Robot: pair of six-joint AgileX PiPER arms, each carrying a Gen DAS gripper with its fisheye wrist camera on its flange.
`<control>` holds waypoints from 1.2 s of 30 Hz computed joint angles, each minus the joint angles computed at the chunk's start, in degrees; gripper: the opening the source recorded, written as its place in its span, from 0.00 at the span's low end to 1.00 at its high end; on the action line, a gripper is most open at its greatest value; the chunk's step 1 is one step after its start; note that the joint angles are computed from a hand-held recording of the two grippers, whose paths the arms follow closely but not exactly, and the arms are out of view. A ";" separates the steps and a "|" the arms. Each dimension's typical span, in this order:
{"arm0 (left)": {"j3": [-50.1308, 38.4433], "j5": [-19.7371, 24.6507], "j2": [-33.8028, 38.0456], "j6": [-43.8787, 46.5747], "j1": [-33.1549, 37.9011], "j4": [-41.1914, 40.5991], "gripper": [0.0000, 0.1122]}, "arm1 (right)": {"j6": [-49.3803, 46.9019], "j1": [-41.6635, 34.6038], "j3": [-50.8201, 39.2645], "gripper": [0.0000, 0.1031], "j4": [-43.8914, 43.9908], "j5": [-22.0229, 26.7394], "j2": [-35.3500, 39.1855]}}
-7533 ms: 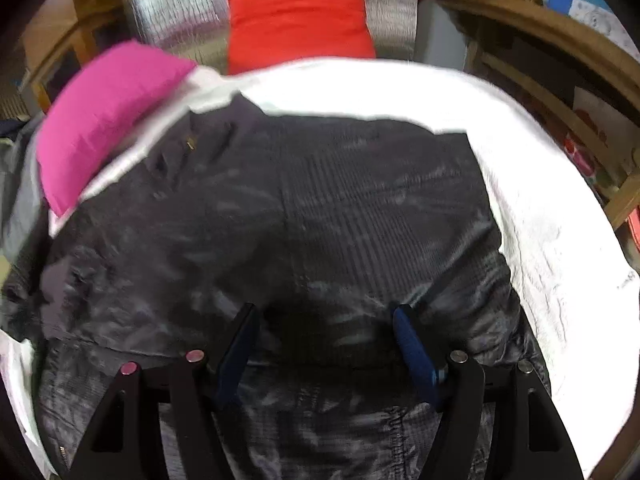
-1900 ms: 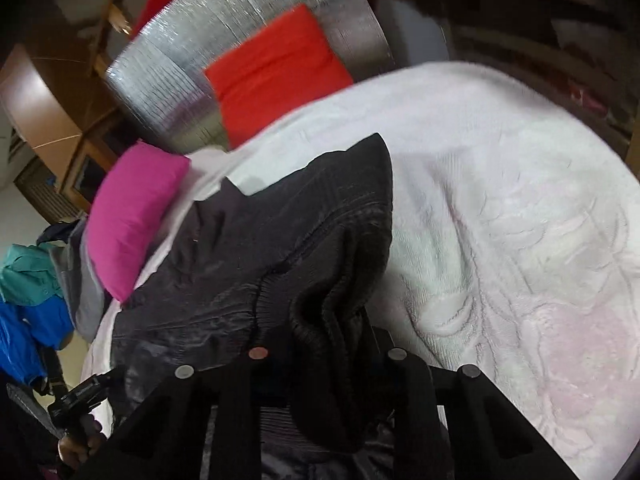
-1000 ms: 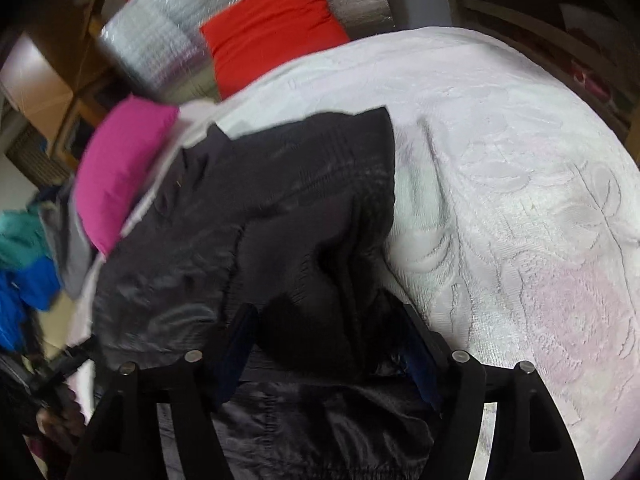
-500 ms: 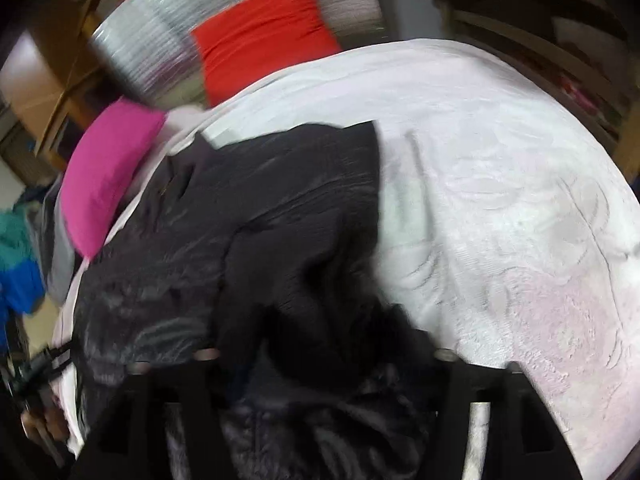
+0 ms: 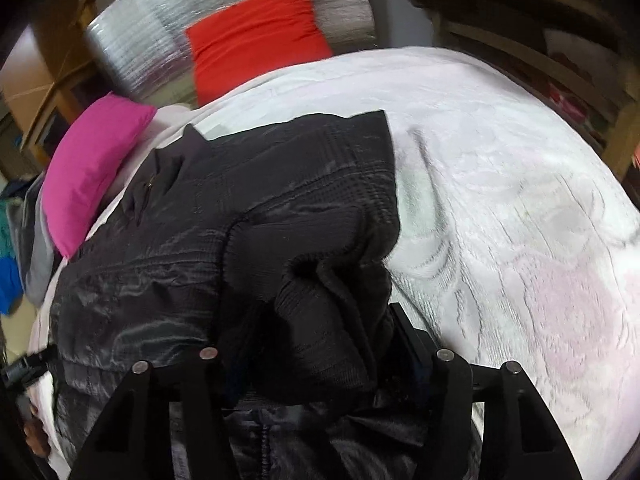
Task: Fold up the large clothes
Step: 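Press the folded jacket side flat with the right gripper, then grasp the black jacket hem with both grippers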
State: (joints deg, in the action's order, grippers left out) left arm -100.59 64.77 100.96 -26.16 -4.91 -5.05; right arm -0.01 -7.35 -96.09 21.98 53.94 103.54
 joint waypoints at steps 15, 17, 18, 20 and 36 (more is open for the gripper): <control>1.24 -3.47 0.88 6.13 5.29 -10.67 0.72 | 0.51 -0.35 1.90 0.75 1.87 -2.78 0.15; 1.58 -4.28 1.06 5.10 5.24 -9.91 0.62 | -1.92 -0.51 2.45 0.65 2.87 -3.09 -0.41; 1.95 -4.83 0.98 4.69 5.19 -9.33 0.57 | -2.76 -0.23 2.99 0.63 2.63 -3.64 -0.88; 3.27 -6.41 0.57 5.08 5.45 -10.36 0.53 | -3.12 0.66 3.12 0.58 1.37 -4.31 -1.27; -0.16 -9.13 2.81 -2.40 0.03 -0.31 0.37 | -6.63 -0.12 -3.77 0.39 3.32 -2.47 2.86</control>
State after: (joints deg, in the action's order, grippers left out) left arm -100.74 55.64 103.77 -28.56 -4.88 -5.36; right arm -6.64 -7.47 -99.86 25.31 51.47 106.40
